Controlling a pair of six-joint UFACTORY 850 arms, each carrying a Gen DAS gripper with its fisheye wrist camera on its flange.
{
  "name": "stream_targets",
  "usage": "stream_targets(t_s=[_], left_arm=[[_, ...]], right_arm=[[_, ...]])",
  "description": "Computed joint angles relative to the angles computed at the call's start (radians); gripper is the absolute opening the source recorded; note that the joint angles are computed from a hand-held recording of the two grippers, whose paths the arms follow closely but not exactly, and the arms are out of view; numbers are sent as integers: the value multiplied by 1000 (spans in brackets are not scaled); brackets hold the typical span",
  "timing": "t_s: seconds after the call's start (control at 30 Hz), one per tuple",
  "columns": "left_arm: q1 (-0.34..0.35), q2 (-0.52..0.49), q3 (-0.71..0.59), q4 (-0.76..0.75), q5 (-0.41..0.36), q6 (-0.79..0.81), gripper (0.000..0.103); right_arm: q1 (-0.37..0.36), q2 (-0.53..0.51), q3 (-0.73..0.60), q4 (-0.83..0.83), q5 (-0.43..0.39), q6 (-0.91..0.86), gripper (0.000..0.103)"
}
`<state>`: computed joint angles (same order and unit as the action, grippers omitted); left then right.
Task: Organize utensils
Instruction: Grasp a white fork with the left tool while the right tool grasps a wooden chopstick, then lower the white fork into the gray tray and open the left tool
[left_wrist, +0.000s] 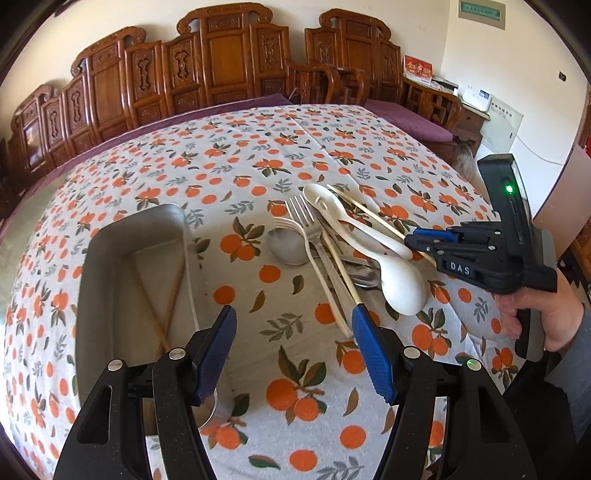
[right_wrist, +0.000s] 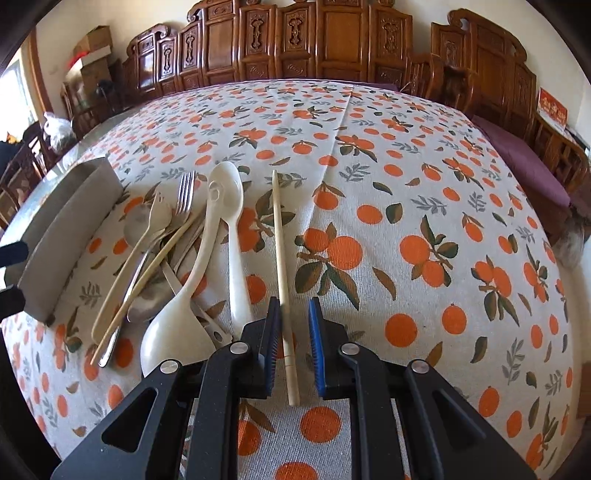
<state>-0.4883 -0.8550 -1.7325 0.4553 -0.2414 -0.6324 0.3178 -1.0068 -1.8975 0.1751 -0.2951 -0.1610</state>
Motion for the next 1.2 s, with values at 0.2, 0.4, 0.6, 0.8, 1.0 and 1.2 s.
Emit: stream_targets(t_s=[0.2, 0.4, 0.6, 0.8, 1.0, 1.2], left_arm=[[2, -71, -112, -171, -50, 158, 62], [6, -154, -237, -296, -117, 267, 51], [13, -251, -386, -371, -204, 321, 32], [18, -331, -511, -421, -287, 351, 20], [29, -366, -566, -496, -329, 381, 5], [29, -316, -492, -461, -292, 347, 2]], right_arm=[[5, 4, 8, -77, 4, 45, 6], [-1, 22, 32, 10, 30, -26, 6], [-3, 33, 45, 89, 52, -91, 6], [1, 30, 37, 96, 48, -104, 6], [2, 34, 44, 86, 54, -92, 6], [3, 43, 58, 107, 64, -110, 6]])
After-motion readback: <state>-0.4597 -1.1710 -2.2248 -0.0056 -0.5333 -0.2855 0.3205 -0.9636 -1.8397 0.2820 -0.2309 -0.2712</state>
